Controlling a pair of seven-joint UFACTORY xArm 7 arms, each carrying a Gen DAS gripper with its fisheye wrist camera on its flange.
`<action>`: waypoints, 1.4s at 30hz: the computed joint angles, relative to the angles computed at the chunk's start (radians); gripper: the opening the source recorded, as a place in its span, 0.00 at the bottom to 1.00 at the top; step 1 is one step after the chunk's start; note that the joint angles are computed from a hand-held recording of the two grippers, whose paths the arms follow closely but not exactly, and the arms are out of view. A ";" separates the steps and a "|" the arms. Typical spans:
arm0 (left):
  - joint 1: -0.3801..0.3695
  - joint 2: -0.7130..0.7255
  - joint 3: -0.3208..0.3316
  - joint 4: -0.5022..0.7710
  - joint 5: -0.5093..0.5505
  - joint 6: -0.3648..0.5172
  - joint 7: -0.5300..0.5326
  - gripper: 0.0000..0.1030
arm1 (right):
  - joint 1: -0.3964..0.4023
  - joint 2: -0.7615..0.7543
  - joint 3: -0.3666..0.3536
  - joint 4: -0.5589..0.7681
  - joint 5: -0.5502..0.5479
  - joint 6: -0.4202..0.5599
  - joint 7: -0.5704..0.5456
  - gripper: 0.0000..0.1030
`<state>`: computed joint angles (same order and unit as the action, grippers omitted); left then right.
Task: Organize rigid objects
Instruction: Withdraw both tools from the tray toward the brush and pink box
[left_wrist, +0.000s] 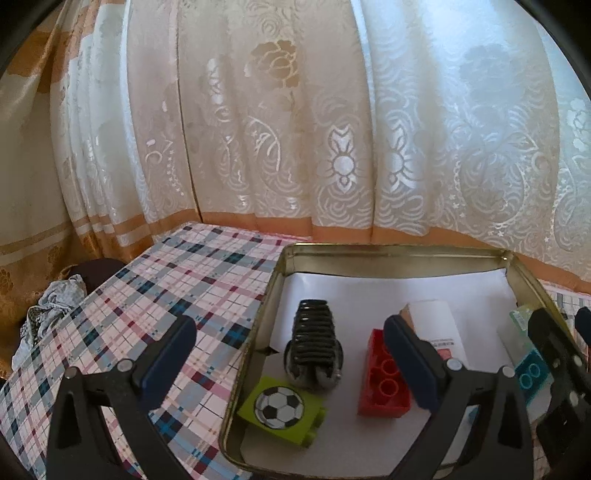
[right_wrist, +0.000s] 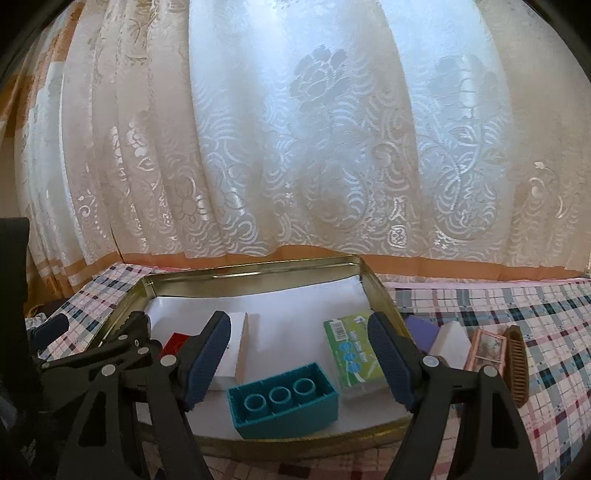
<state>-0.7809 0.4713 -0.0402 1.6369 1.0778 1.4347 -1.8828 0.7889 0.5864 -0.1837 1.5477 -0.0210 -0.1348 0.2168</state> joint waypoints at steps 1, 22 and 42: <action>-0.006 0.004 0.000 0.006 0.007 0.007 -0.002 1.00 | 0.001 -0.005 -0.002 -0.009 0.001 -0.003 0.001 0.77; -0.084 0.029 -0.007 0.043 0.018 0.057 -0.085 1.00 | -0.014 -0.142 0.014 -0.219 0.119 -0.092 -0.155 0.77; -0.169 0.186 0.045 0.272 -0.003 -0.021 0.083 1.00 | -0.305 -0.247 0.188 -0.338 0.108 -0.041 -0.247 0.76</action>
<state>-0.9502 0.6570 0.0045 1.9086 1.0750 1.4137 -1.7995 0.4843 0.3389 0.0040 1.2100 0.0868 -0.1757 -0.0306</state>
